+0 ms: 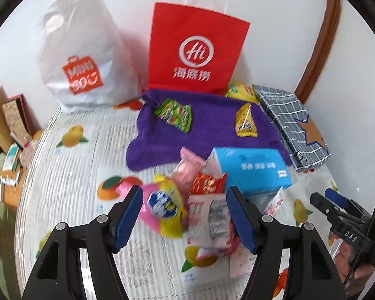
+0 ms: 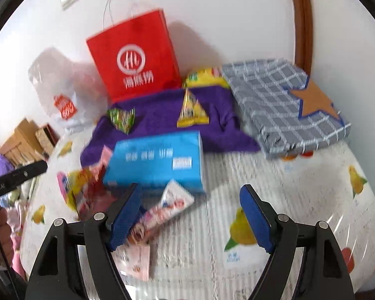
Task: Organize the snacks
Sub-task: 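Move both tools back to the snack pile beside the tissue box, then grasp the pink-and-yellow bag with the left tool while the right tool grasps the white stick packet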
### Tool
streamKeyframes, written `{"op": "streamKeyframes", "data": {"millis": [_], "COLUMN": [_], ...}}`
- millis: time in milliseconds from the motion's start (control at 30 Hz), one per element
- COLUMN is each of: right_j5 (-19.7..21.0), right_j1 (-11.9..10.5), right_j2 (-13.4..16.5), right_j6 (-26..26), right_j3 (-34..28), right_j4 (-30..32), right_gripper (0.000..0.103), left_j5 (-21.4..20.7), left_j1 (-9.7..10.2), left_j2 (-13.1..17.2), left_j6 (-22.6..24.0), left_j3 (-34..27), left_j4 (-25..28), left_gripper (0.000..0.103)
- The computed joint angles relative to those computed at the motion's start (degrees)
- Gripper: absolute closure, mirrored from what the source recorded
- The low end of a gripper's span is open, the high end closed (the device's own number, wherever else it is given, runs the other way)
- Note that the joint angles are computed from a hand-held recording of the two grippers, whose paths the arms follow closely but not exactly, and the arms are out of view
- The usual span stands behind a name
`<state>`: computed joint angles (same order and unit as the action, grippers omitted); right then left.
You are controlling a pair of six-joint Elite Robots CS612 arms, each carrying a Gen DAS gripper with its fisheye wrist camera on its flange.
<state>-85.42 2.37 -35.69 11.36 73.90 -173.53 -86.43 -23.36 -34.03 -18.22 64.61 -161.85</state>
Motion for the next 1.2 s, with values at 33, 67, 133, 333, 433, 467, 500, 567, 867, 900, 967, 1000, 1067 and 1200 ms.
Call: {"op": "streamKeyframes", "data": {"millis": [33, 67, 133, 333, 433, 467, 500, 567, 867, 900, 967, 1000, 1067, 1200], "right_j5": [0.01, -0.22, -0.48, 0.89, 2.62, 3.24, 3.57, 3.6, 4.85, 5.15, 5.54, 5.27, 6.1, 7.95], "right_j1": [0.1, 0.28, 0.67, 1.31, 1.32, 1.34, 1.39, 1.6, 2.04, 2.06, 2.12, 2.17, 2.04, 1.44], "right_j2": [0.05, 0.13, 0.34, 1.66, 2.46, 2.72, 2.89, 3.38, 6.04, 6.33, 6.85, 6.99, 7.03, 6.26], "right_j6": [-0.87, -1.77, -3.09, -4.05, -2.62, -2.39, -2.37, -2.27, 0.5, 0.96, 1.72, 1.76, 1.09, 1.46], "right_j3": [0.2, 0.47, 0.88, -0.45, -1.72, -2.22, -2.54, -3.44, -8.01, -8.51, -9.22, -9.34, -9.39, -8.48], "right_j4": [0.29, 0.27, 0.0, 2.73, 4.78, 5.49, 5.97, 7.02, 11.6, 12.0, 12.33, 12.06, 11.81, 11.19], "right_gripper": [0.03, 0.03, 0.032, 0.044, 0.047, 0.047, 0.047, 0.047, 0.047, 0.047, 0.051, 0.058, 0.067, 0.078], "left_j5": [0.17, 0.23, 0.19, 1.15, 1.11, 1.16, 1.18, 1.06, -0.21, -0.65, -1.4, -1.59, -1.79, -2.22], "left_j1": [0.03, 0.08, 0.18, 0.36, 0.61, 0.7, 0.84, 1.09, 2.19, 2.31, 2.48, 2.51, 2.52, 2.43], "left_j2": [-0.05, -0.09, -0.06, -0.44, -0.48, -0.43, -0.37, -0.19, 0.47, 0.64, 0.95, 1.04, 1.2, 1.62], "left_j6": [-0.41, -0.88, -1.61, -2.57, -3.05, -3.28, -3.59, -3.74, -4.75, -4.95, -4.98, -5.0, -5.07, -4.71], "left_j3": [0.41, 0.82, 1.21, 3.15, 3.7, 3.75, 3.8, 3.69, 3.54, 3.36, 2.88, 2.76, 2.41, 1.41], "left_j4": [-0.04, -0.06, 0.32, 0.32, 0.51, 0.64, 0.8, 1.07, 0.54, 0.48, 0.6, 0.61, 0.75, 1.03], "left_gripper": [0.036, 0.036, 0.036, 0.036, 0.036, 0.036, 0.036, 0.036, 0.036, 0.036, 0.036, 0.036, 0.036, 0.036]}}
